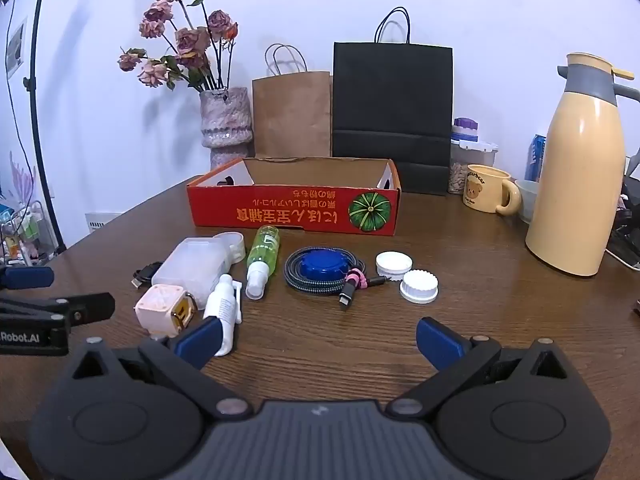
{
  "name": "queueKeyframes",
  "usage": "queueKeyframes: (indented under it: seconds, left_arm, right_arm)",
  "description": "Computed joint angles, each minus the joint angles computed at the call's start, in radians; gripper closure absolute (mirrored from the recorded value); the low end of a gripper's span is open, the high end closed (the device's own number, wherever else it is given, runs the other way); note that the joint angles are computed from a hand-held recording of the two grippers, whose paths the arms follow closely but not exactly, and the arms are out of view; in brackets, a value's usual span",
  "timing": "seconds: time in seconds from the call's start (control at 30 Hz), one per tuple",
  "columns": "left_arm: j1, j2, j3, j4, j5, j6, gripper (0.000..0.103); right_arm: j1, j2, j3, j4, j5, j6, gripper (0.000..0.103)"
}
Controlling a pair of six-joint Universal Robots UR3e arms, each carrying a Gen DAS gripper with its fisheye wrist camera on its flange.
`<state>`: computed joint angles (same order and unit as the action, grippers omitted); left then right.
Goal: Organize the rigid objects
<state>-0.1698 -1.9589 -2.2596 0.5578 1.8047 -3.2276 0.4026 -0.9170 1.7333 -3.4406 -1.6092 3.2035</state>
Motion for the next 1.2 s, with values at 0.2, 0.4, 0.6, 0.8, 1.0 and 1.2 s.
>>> queueKeyframes:
  seconds: [0.2, 0.4, 0.6, 0.8, 1.0, 1.2]
  left_arm:
    - [0.002, -0.003, -0.011, 0.021, -0.012, -0.001, 0.000]
    - [0.011, 0.006, -0.017, 0.015, -0.026, -0.010, 0.000]
    - [0.018, 0.015, -0.021, 0.009, -0.034, -0.007, 0.000]
    - [0.015, 0.011, -0.019, 0.011, -0.030, -0.010, 0.000]
    - [0.011, 0.023, -0.017, -0.001, -0.028, -0.012, 0.000]
    - [0.012, 0.024, -0.021, 0.002, -0.031, -0.011, 0.000]
  right_arm:
    - [0.005, 0.002, 0.000, -0.006, -0.003, 0.001, 0.000]
    - [0.008, 0.008, 0.007, -0.023, -0.004, 0.002, 0.000]
    - [0.006, 0.003, 0.010, -0.024, -0.003, -0.001, 0.000]
    - [0.000, -0.005, 0.015, -0.021, 0.002, -0.004, 0.000]
    - [-0.001, -0.015, 0.031, -0.029, 0.002, -0.003, 0.000]
    - [0.000, 0.005, 0.015, -0.034, 0.002, -0.003, 0.000]
